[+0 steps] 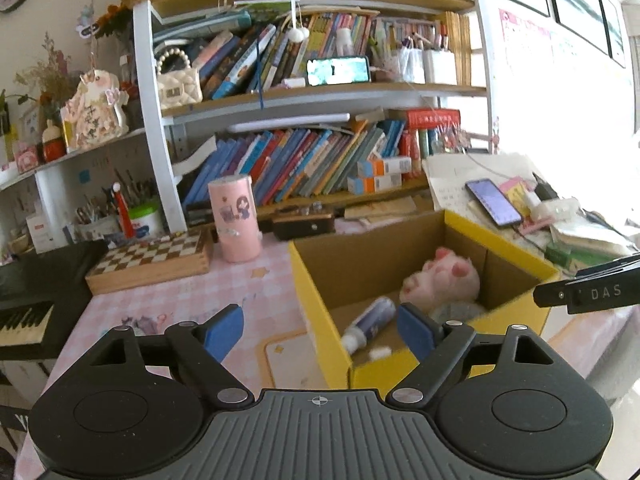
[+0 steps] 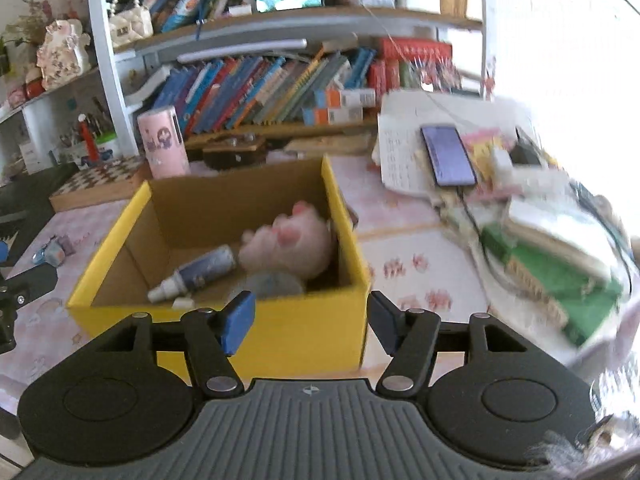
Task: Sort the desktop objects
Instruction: 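Withdraw both tools up and back from the yellow box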
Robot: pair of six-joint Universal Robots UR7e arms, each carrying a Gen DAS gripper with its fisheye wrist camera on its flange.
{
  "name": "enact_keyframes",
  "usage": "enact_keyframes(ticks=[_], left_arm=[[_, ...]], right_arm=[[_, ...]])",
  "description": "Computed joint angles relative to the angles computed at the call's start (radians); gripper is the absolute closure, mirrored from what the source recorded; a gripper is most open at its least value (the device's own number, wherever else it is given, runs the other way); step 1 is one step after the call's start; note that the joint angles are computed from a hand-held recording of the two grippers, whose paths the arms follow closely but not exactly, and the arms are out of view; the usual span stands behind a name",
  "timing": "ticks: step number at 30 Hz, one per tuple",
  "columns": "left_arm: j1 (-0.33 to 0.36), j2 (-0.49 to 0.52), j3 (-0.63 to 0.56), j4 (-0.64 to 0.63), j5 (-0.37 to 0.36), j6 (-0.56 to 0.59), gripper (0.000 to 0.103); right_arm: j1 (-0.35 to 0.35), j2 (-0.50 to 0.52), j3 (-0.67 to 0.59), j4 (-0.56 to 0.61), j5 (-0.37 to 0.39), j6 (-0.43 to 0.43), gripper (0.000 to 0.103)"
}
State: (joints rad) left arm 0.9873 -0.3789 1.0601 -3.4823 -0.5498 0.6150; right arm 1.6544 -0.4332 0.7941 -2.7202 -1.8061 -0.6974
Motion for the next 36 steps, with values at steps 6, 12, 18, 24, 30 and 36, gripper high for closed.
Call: enact_keyframes(ticks=[6, 12, 18, 24, 30, 36], left_arm=[[0.004, -0.09, 0.165, 0.039, 0.007, -0.088, 0.016], [0.005, -0.184, 0.325, 0.105, 0.022, -0.173, 0.014], [0.008, -0.271, 0.448, 0.131, 0.01, -0.226, 0.013], [0.009, -0.344, 0.543, 0.157, 0.014, -0.265, 0.012], [0.011, -0.408, 0.622, 0.168, 0.018, -0.28, 0.012], [0.013, -0.461, 0.688, 0.169, 0.027, -0.29, 0.01]], right_arm=[[0.017, -0.064, 0.184, -0.068, -0.064, 0.059, 0.042], [0.039, -0.102, 0.318, -0.099, -0.134, 0.105, 0.04], [0.068, -0.134, 0.436, -0.149, -0.158, 0.097, 0.037], [0.094, -0.154, 0.523, -0.168, -0.163, 0.09, 0.036], [0.117, -0.156, 0.573, -0.183, -0.164, 0.097, 0.036], [0.138, -0.152, 0.614, -0.201, -0.158, 0.104, 0.036]])
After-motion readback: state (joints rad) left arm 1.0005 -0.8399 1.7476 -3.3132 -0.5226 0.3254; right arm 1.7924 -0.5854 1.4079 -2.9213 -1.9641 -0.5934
